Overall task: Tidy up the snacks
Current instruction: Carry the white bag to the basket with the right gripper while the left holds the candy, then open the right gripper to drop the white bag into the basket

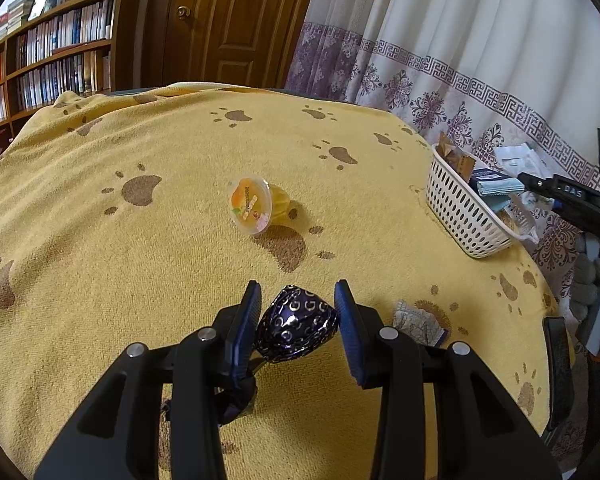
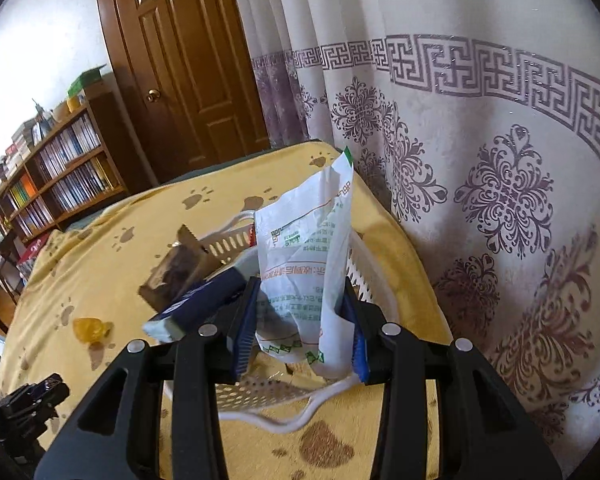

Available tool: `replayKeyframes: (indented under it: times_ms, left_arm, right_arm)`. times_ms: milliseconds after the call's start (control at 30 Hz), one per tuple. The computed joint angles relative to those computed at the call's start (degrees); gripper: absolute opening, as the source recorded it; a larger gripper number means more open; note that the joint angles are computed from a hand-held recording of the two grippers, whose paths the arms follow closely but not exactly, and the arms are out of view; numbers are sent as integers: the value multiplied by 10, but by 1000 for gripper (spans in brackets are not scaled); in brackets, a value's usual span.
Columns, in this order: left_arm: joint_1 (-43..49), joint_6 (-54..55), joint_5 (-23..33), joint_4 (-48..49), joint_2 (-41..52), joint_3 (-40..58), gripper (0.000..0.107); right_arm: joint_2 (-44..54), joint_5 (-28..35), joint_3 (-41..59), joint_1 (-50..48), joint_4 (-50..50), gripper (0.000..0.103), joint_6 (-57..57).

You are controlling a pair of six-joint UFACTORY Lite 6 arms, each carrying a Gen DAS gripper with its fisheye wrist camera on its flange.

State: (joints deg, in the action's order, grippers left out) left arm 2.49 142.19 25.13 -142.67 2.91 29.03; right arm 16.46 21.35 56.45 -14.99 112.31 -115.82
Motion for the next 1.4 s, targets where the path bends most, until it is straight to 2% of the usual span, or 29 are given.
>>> replayKeyframes:
  times_ms: [267,333,767,1000,1200,1400]
  left_arm:
    - [-2,1,-1,-1,3,2,39]
    - [-2,1,-1,-1,3,2,39]
    - [-1,4,0,-3,1,1,39]
    - [-11,9,-16,-15,-13,0,39]
    - [-56,33,-50,-59,-34,5,39]
    - [-141,129,-91,-182,-38,35,39]
  right_arm:
    - [31,-19,23,7,36,43,-31]
    - [21,-15,13,6,77,53,-68]
    - [-88,39,-99,-28,103,53,-87]
    - [-145,93,-173,-72,67,53,-62]
    - [-175,144,-214,-112,21,53,-38]
    - [-196,183,-243,-140,-8,53,-44]
